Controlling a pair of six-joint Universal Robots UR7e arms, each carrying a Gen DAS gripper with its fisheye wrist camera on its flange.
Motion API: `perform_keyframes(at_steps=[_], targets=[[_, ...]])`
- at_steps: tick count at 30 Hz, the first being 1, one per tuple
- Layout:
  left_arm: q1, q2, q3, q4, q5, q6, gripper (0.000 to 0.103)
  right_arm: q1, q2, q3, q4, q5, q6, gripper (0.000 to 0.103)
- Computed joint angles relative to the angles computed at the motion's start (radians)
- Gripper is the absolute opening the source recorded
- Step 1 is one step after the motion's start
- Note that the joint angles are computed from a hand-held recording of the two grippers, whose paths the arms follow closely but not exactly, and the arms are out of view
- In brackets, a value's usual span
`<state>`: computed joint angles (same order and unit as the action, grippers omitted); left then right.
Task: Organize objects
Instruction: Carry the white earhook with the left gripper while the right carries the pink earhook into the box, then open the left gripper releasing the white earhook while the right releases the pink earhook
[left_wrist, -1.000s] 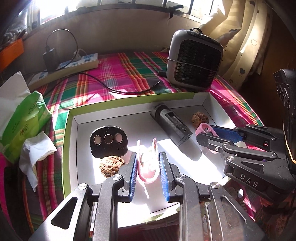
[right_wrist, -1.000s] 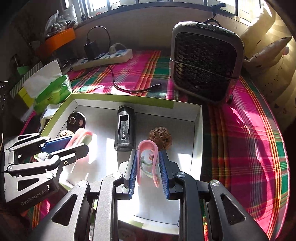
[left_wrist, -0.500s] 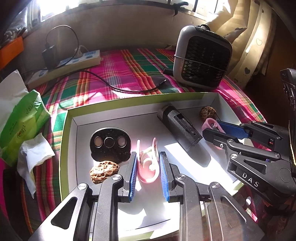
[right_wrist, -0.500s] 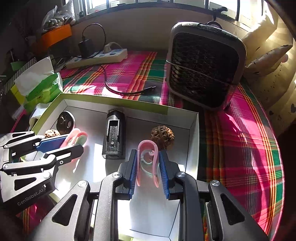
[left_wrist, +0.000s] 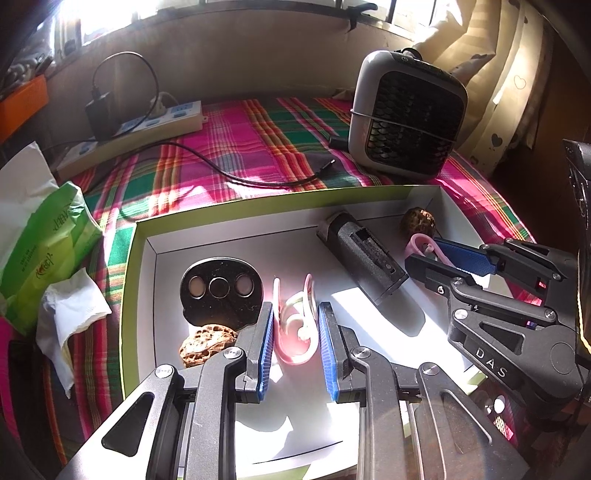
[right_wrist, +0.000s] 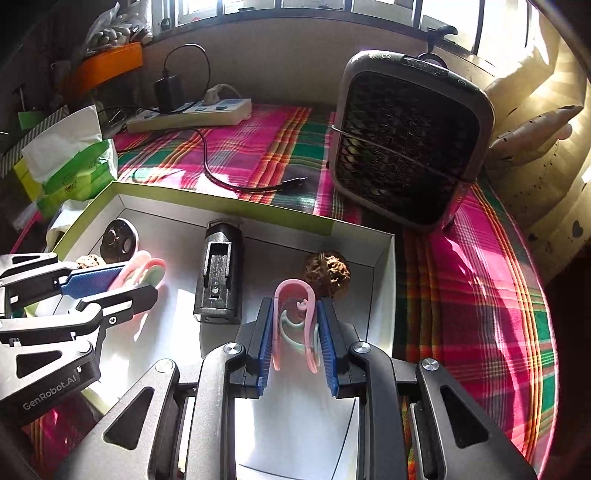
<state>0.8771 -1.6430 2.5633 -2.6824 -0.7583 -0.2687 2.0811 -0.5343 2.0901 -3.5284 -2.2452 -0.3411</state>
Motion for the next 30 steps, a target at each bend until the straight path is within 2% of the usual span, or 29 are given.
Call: perform_keyframes(at_steps=[10,24,30], targets=[[-0.004,0.001,0.0,0.001,0.005,0.001,0.023,0.0,0.01,-0.004,-0.013,-0.003,-0.009,0.025],[-0.028,-0.031,0.015,0.048,0.03,-0.043,0.031,0.001,-0.009,0.02,-0.02,0.026,0.022,0.038],[-0.046,-0.063,0.026,0.076,0.034,-0.069,0.032,0.01,-0.017,0.037,-0.033,0.029,0.034,0.039]])
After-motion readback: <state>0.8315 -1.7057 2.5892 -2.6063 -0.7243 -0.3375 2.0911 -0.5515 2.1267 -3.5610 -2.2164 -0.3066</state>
